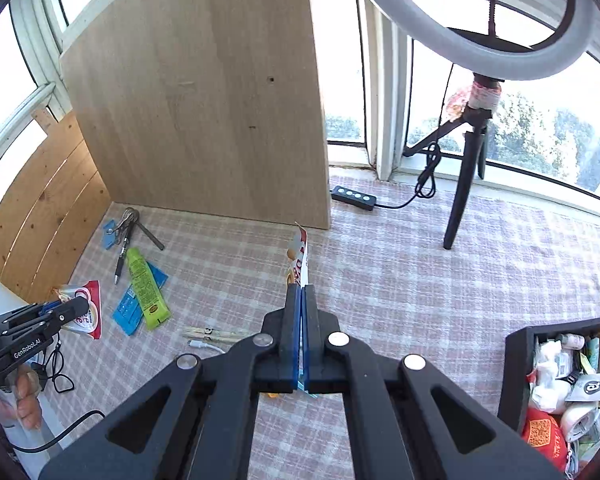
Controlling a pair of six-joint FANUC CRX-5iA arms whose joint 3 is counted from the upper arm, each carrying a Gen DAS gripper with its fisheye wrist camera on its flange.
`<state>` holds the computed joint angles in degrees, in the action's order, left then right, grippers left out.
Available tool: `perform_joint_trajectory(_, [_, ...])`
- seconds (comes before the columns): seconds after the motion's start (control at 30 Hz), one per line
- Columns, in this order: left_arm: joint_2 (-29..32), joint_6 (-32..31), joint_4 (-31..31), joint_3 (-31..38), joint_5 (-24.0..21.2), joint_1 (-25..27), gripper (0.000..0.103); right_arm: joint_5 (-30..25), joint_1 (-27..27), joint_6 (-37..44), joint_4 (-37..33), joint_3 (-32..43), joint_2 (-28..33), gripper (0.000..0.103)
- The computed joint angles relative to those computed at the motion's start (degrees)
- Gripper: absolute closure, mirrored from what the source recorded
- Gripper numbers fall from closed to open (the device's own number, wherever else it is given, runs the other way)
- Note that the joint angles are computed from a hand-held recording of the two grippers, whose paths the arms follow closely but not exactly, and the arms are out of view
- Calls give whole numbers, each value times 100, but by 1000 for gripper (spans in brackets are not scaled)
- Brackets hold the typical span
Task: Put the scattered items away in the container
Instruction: 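Carry both Coffee-mate sachets over the black tray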
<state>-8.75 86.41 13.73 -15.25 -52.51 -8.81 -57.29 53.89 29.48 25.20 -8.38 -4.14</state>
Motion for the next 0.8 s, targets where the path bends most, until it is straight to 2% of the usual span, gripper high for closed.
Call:
perform_joint_trajectory(0.23, [617, 465, 35, 717, 158, -1393, 89, -820, -131, -799, 461, -1204, -1526, 102])
perform_joint_trajectory(0.5, [1601, 902, 64, 1850, 303, -2777, 89, -1919, -539, -825, 603, -1840, -2949, 102])
perform_joint_trajectory(0.63, [2134, 1128, -1, 2511, 256, -3298, 89, -2120, -942, -555, 544, -2006, -3406, 102])
perform_joint_trajectory(0.8, [2792, 1319, -80, 3348, 62, -3771, 89, -2046, -1676, 27, 234, -2045, -3699, 102])
